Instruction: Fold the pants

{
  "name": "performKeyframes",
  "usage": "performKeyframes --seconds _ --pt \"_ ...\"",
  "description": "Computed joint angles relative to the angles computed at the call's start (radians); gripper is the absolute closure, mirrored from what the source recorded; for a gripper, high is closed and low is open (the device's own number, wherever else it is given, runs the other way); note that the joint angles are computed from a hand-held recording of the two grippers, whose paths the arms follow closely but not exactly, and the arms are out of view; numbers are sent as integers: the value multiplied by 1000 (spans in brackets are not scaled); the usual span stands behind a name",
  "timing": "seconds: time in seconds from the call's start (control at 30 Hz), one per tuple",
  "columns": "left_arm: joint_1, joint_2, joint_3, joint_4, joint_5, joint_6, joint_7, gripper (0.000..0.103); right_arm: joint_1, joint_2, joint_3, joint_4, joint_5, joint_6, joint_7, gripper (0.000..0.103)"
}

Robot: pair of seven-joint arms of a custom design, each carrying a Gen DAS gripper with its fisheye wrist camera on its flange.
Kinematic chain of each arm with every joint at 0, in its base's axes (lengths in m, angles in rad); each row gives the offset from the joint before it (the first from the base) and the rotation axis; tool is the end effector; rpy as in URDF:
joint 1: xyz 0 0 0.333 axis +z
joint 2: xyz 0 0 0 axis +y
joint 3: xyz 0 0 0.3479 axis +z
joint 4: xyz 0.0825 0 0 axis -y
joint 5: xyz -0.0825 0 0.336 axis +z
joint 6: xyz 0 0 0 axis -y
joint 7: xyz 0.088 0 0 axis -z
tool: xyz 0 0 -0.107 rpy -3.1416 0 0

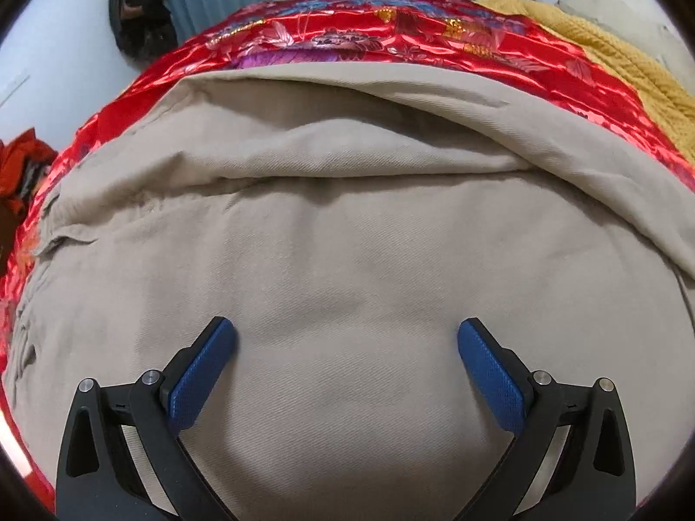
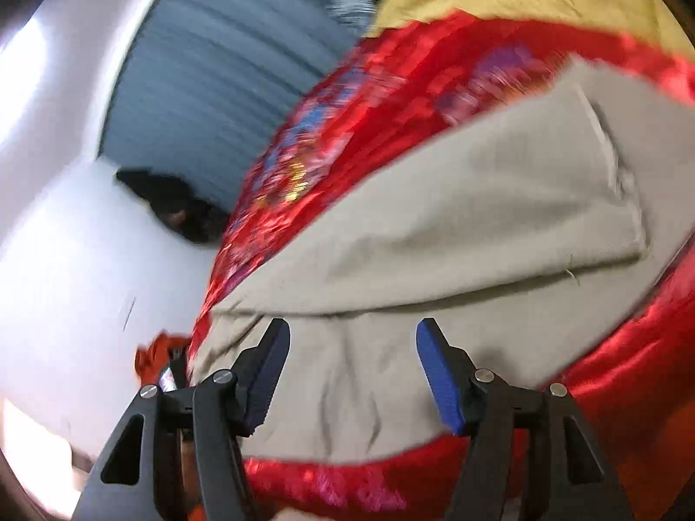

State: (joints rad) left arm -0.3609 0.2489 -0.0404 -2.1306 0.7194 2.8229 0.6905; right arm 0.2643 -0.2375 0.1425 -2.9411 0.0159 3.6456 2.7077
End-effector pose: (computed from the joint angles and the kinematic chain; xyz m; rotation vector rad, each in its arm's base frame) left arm 0.5158 -0.2532 0.3967 -1.7438 2.0388 -0.5010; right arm 0.3253 0.1399 0.4287 -0.8937 2.0122 -0.0548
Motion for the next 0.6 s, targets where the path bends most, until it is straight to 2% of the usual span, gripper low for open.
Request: performKeyframes --seconds 0.07,0.13,0.17,0.2,0.23,0.27,0.3,0.33,0.4,0.43,0.5,0.57,0.6 --pt "22 -22 -29 -13 -73 -16 52 1 -58 23 81 -28 188 27 19 43" --pt "64 -38 -64 -22 -191 6 135 1 -71 32 113 -45 325 56 43 56" --pt "81 -42 -75 -23 -250 20 173 1 -71 28 109 -43 347 45 35 59" --pt "108 -48 -92 -18 -334 38 220 1 -80 18 114 -34 368 16 7 71" --pt "124 -48 -98 -9 -398 53 253 1 -100 1 136 -19 409 -32 -55 95" --pt "156 -40 -118 14 -498 69 306 1 -110 -19 122 -10 379 -56 -82 99" --pt "189 -30 -141 36 -594 81 361 1 -95 -36 78 -12 319 -42 -77 99" --pt "221 -13 -168 67 -684 83 413 1 -100 -64 68 -10 290 -38 -94 99" --pt "318 51 -256 171 -908 53 552 1 -141 -126 79 13 241 -65 -157 100" --pt "339 83 -271 224 -963 24 582 1 -152 -167 71 28 200 -84 -187 100" --pt "325 151 -240 341 -994 -40 579 1 -157 -219 58 64 126 -121 -222 100" --pt "299 200 -205 430 -998 -93 585 1 -129 -265 22 100 46 -159 -248 100" --pt "292 222 -195 469 -1008 -119 597 1 -128 -285 28 108 24 -173 -249 100"
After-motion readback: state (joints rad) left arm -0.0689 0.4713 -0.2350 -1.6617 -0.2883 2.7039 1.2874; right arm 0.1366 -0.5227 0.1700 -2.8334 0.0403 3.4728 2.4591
